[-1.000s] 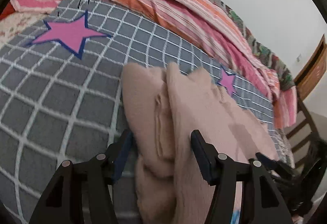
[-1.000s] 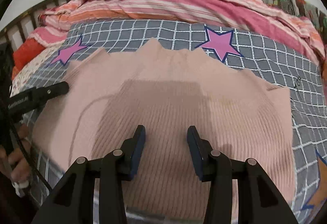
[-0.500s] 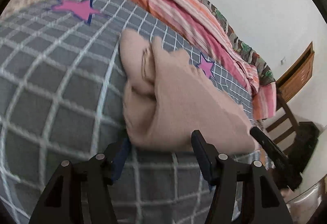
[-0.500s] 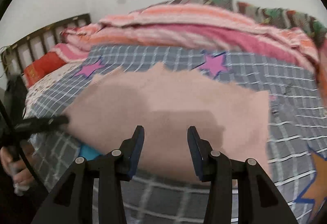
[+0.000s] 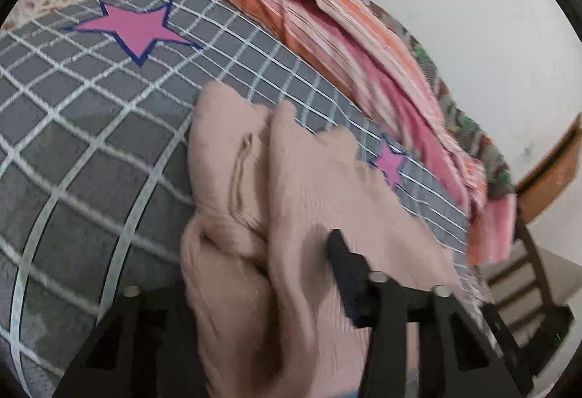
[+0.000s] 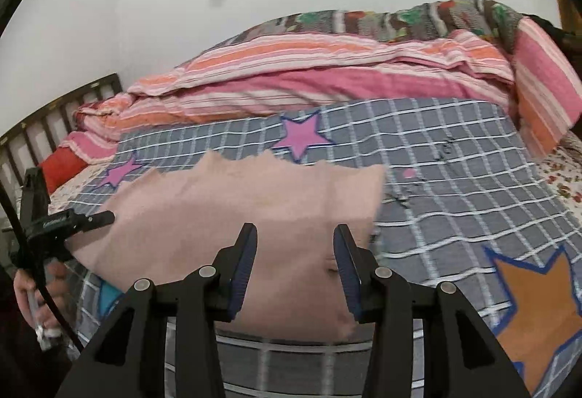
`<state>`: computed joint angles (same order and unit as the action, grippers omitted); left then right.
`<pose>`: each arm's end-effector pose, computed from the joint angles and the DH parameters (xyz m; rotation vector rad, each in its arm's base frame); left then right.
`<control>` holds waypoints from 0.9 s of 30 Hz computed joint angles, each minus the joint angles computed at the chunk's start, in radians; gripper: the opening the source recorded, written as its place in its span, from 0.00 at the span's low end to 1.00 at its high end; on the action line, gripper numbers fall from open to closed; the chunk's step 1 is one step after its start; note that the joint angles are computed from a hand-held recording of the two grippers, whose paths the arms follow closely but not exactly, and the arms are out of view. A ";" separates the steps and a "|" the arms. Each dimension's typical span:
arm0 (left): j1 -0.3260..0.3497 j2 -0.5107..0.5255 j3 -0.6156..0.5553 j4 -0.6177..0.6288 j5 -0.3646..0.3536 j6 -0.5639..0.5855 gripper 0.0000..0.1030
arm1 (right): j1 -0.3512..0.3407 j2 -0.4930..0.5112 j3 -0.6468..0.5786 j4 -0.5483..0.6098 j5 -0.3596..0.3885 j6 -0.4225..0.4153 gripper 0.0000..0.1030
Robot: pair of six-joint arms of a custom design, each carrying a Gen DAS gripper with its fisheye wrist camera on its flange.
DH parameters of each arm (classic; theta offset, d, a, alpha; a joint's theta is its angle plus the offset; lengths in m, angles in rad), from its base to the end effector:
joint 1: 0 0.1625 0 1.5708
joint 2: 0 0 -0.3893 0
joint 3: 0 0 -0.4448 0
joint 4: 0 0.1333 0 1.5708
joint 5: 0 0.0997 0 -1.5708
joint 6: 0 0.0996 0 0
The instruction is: Fold small clothes
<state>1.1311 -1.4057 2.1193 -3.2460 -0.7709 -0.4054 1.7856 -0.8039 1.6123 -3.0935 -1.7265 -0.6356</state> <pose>-0.0336 -0.5525 0.2974 -0.4797 2.3678 -1.5314 0.2680 -0.6755 0.1121 1.0393 -2.4851 0.9387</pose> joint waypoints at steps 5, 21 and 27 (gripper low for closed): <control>-0.050 0.048 -0.058 0.050 0.174 0.019 0.20 | -0.037 -0.026 0.004 -0.010 0.019 0.016 0.42; -0.260 0.416 -0.466 0.236 0.476 0.239 0.17 | -0.118 -0.115 0.012 0.043 -0.009 0.117 0.42; -0.246 0.598 -0.592 0.391 0.365 0.161 0.18 | -0.136 -0.200 0.073 0.053 -0.032 0.087 0.42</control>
